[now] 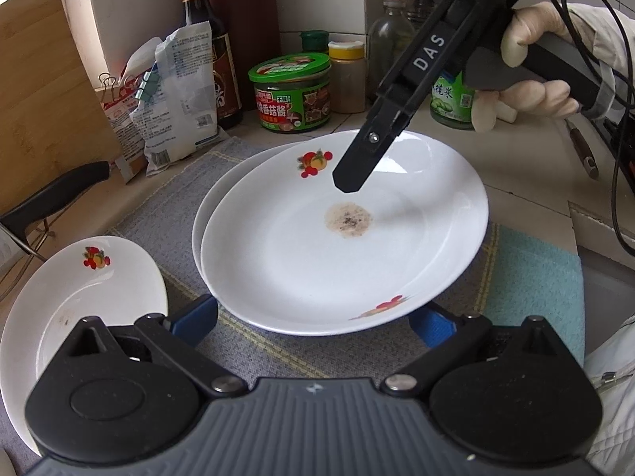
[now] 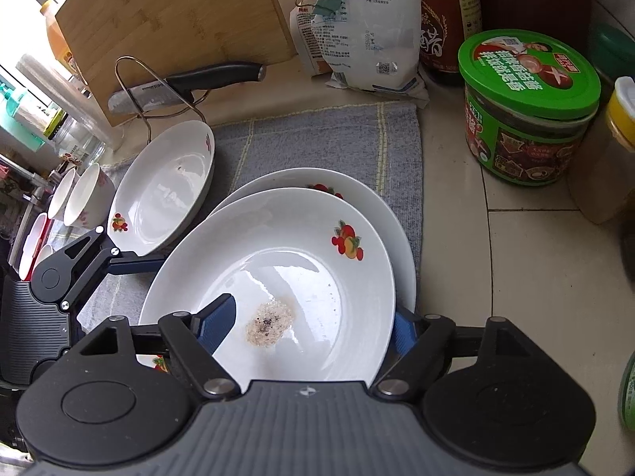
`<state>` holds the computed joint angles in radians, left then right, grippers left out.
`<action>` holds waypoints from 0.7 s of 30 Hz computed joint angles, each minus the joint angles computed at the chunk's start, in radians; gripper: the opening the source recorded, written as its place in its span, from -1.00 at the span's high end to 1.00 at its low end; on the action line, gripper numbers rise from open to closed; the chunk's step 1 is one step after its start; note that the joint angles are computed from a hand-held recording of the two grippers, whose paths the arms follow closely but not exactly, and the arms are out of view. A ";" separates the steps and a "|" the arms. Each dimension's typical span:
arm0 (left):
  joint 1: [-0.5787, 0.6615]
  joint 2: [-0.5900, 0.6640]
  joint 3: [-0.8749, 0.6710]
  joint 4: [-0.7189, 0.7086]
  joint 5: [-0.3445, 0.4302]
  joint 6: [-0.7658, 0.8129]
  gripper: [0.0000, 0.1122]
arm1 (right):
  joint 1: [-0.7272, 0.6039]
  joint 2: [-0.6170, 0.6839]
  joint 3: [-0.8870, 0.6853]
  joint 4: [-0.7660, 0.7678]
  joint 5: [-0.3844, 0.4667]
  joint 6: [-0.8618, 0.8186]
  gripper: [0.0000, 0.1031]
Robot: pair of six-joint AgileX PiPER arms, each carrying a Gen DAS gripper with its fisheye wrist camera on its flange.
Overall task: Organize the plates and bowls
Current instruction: 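Open the right gripper to release the stained plate onto the stack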
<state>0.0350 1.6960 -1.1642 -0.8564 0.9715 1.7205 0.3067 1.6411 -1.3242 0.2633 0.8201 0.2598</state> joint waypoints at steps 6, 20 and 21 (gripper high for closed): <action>0.003 0.009 -0.009 -0.010 0.010 0.026 -0.81 | 0.013 -0.033 0.022 -0.033 -0.004 0.045 -0.63; 0.047 -0.028 0.043 -0.069 0.002 0.077 -0.82 | 0.073 -0.037 0.010 -0.141 0.016 0.167 -0.72; 0.052 -0.032 0.047 -0.071 -0.001 0.075 -0.82 | 0.078 -0.034 0.006 -0.151 0.019 0.178 -0.72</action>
<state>0.0872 1.6643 -1.1170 -0.9274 0.9707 1.7955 0.3847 1.6066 -1.3183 0.1120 0.8393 0.4379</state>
